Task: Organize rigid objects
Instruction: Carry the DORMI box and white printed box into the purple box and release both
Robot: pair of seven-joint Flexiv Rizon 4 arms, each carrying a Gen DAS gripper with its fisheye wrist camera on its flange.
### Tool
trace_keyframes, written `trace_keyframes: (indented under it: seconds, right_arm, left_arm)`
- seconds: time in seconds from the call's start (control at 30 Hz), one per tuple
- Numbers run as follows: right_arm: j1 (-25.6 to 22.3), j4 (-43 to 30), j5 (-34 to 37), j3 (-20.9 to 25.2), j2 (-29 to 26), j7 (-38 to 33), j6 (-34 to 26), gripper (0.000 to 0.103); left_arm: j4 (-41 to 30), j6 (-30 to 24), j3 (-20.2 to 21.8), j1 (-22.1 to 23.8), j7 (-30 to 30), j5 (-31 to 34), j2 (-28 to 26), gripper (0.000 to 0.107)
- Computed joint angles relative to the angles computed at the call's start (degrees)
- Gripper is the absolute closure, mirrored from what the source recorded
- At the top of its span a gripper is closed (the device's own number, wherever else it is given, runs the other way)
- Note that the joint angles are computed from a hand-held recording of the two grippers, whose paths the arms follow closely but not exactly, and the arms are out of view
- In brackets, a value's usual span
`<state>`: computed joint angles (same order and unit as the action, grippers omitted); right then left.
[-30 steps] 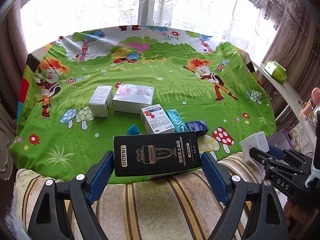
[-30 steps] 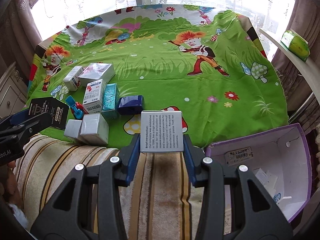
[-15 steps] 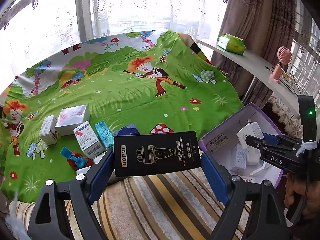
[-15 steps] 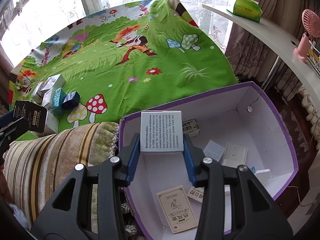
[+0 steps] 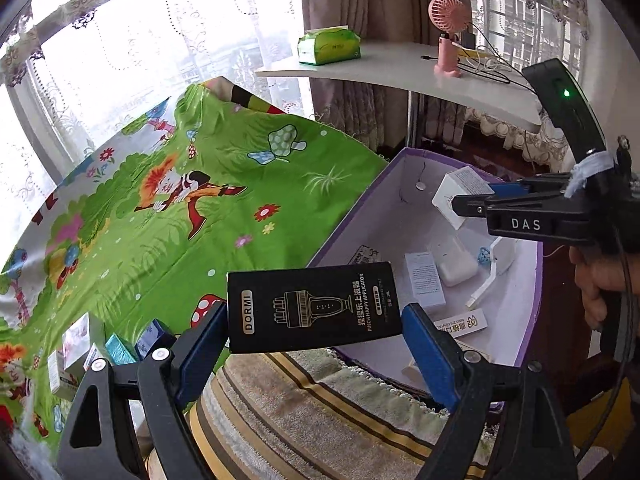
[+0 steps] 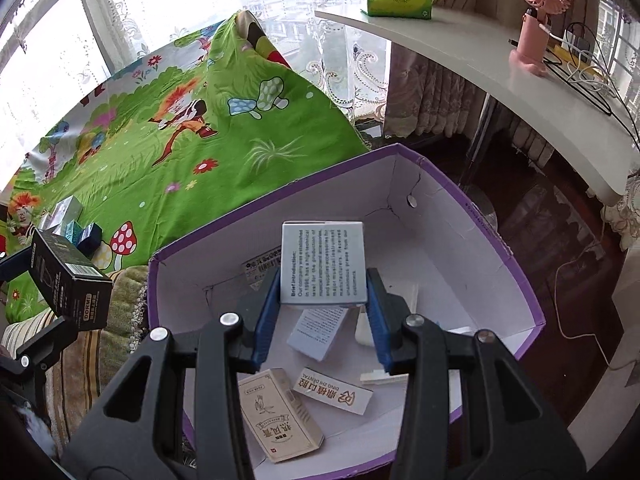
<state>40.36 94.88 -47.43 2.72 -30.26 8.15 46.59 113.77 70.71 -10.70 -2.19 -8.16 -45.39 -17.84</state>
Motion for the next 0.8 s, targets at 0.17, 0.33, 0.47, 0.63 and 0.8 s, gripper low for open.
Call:
trace_keyframes:
  seconds: [0.17,0.33,0.47,0.63,0.8]
  right_arm:
    - [-0.63,2.50,-0.84,-0.14,1.62,2.22,0.33,0.058]
    - [-1.41,3.75,-1.23,0.30,2.35,3.34,0.58,0.058]
    - [-1.80,4.28,-1.64,0.45,2.62,3.78,0.83,0.058]
    - [-2.32,4.61,-1.61,0.52,2.63,4.02,1.03,0.058]
    - [-2.68,4.44,-1.11,0.57,2.28,3.45,1.25,0.058]
  left_arm:
    - [-0.54,-1.01,0.26,-1.05,1.17,4.91,-0.84,0.019]
    - [-2.37,-2.99,2.13,-2.55,-1.56,12.33,-2.61,0.018]
    - [-3.52,-4.72,2.78,-2.05,-5.46,16.17,-3.41,0.018]
    - [-3.36,-6.03,1.80,-0.04,-6.82,13.86,-2.60,0.017]
    - [-2.25,-7.58,1.03,2.07,-6.33,7.56,-0.95,0.017]
